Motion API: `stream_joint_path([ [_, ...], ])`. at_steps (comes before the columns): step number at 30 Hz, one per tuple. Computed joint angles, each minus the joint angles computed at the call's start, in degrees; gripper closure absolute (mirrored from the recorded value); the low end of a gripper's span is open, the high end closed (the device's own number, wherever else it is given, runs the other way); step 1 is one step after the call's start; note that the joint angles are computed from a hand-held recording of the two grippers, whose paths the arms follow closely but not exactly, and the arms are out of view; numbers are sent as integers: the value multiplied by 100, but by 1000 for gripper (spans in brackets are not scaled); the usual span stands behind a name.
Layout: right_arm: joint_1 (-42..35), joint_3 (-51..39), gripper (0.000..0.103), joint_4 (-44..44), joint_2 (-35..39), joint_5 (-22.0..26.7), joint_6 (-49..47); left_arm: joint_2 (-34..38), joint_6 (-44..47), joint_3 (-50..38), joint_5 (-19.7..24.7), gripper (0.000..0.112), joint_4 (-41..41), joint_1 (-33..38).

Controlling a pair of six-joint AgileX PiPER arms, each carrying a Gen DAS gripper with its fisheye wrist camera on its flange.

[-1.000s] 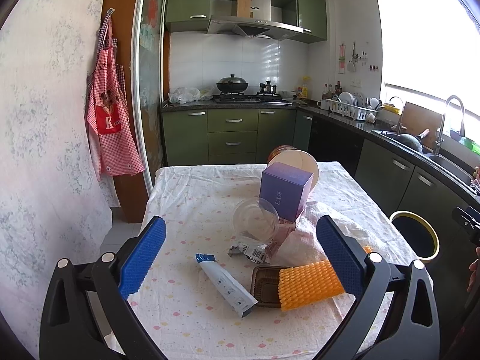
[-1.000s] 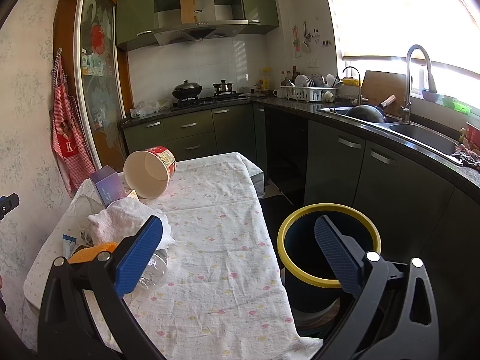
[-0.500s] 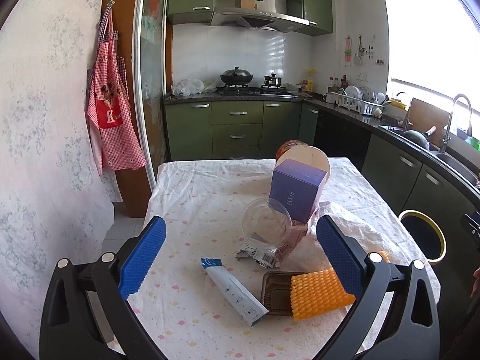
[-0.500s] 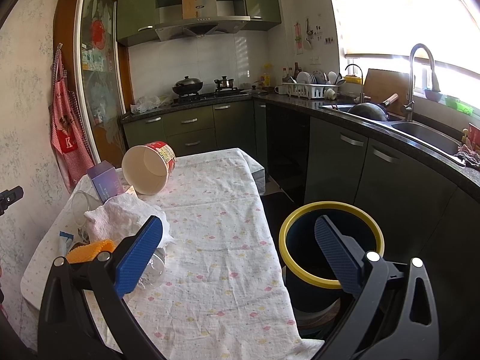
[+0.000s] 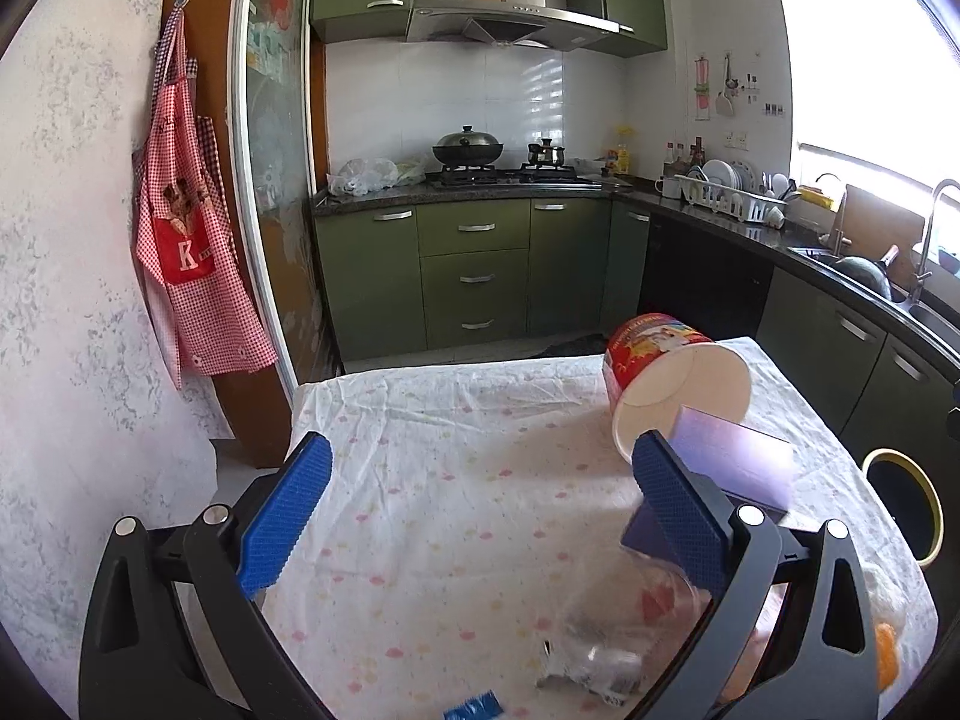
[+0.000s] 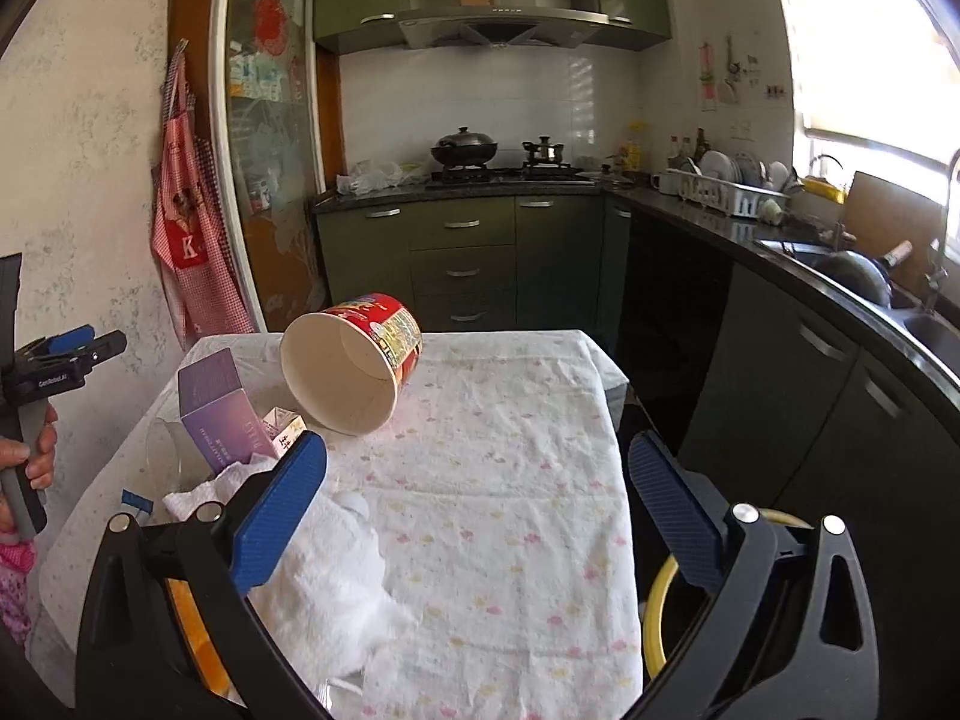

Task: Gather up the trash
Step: 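Grasp the red-printed paper cup with the right gripper, then carry the paper cup over the yellow-rimmed bin and open the right gripper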

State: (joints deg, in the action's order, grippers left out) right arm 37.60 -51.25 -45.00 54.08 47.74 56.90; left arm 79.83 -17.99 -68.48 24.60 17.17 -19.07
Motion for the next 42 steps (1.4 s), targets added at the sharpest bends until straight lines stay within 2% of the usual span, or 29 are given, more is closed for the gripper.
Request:
stream_joint_path([
  [2,-511,-269,14,249,597,-725,-678,533,-84,-385,-81,13,144,100],
  [3,-683,-449,17,345,956,-959,-971,774,32,-579,-109,13,35,172],
  [7,-1097,-1143,38,996,2250,-1659,-2075,1541,288,-1125,-225,13,-368,428],
  [8,-1123,-1362,45,1189,2564,-1672,-2328,1677,374,-1197,-247,13,-531,477],
  [10,-1155,-1756,50,1422,3105,-1673,-2726,1808,117,-1118,-464,13,-401,523],
  [12,-1129,-1984,52,1279,3468,-1685,-2762,1872,-22,-1003,-607,13,-322,555],
  [14,-1115,-2290,61,1244,3811,-1581,-2874,1869,208,-827,-767,13,-539,605],
  [16,-1145,-2562,62,1135,4137,-1527,-2891,1890,-115,-750,-858,13,-219,618],
  [18,-1224,-2760,68,1196,4363,-1524,-2937,1850,-25,-650,-937,13,-303,653],
  [20,-1267,-2930,83,1098,4542,-1494,-2795,1819,94,-581,-1005,13,-480,711],
  [22,-1339,-3079,90,1074,4680,-1530,-2754,1817,490,-573,-1001,13,-905,759],
  [25,-1438,-3286,95,1243,4761,-1499,-2844,1801,630,-525,-1046,13,-1060,788],
  [30,-1741,-4353,99,2520,5140,-855,-3835,1765,469,-468,-1088,13,-864,741],
  [34,-2177,-5509,100,3549,5467,148,-4380,1694,-290,-339,-1220,13,-43,679],
  [36,-2449,-5872,100,3925,5465,643,-4486,1672,-171,-308,-1253,13,-195,699],
  [39,-2924,-5778,100,4433,5026,1166,-4563,1618,68,-265,-1282,13,-467,735],
  [42,-3535,-5156,100,4728,4179,1511,-4624,1526,-26,-173,-1364,13,-406,728],
])
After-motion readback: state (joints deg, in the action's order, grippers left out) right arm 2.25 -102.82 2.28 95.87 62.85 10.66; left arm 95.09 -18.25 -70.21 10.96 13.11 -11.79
